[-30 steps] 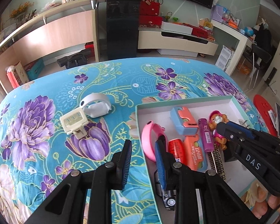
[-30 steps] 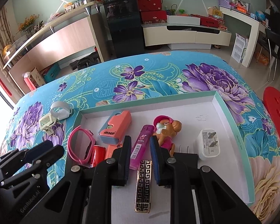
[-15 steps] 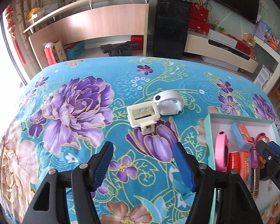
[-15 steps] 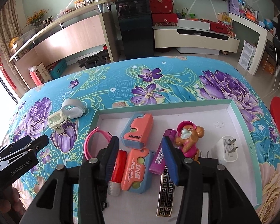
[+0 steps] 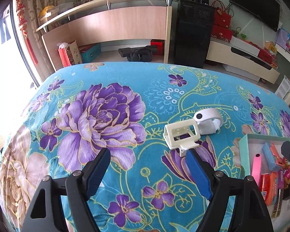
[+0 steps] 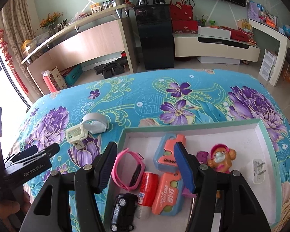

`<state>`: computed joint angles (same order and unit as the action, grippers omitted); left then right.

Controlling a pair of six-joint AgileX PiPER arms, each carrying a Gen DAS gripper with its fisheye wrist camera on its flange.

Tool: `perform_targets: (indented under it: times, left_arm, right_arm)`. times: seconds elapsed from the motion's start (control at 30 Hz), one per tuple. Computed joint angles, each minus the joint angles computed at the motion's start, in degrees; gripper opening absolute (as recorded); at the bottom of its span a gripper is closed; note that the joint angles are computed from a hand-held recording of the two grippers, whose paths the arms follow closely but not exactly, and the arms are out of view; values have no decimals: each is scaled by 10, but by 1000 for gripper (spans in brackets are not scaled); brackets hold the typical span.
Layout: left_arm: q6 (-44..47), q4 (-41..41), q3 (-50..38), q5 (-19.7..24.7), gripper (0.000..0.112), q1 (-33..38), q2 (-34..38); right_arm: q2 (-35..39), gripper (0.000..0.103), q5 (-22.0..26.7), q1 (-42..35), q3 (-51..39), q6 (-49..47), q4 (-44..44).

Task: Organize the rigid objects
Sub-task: 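Move both grippers from the tray to the white clip and white wristband, then grasp the white clip frame with left gripper while right grasps the white wristband, then carry white clip and wristband into the white tray and open both grippers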

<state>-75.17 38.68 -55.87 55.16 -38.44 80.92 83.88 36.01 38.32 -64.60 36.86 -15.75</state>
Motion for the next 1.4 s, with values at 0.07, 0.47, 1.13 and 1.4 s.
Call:
perform_targets:
  times: [0.07, 0.47, 1.13, 1.4]
  left_arm:
    - [52, -32, 1, -30, 86, 26, 9]
    - [159, -109, -21, -155, 86, 82, 80]
    - [175, -88, 4, -220, 59, 122, 92]
    - [103, -55, 36, -172, 59, 55, 4]
  right_arm:
    - [37, 63, 1, -9, -45, -62, 60]
    - [271, 63, 119, -28, -319, -301, 243]
    - [380, 62, 169, -50, -420, -363, 366]
    - [270, 61, 92, -61, -277, -384, 404]
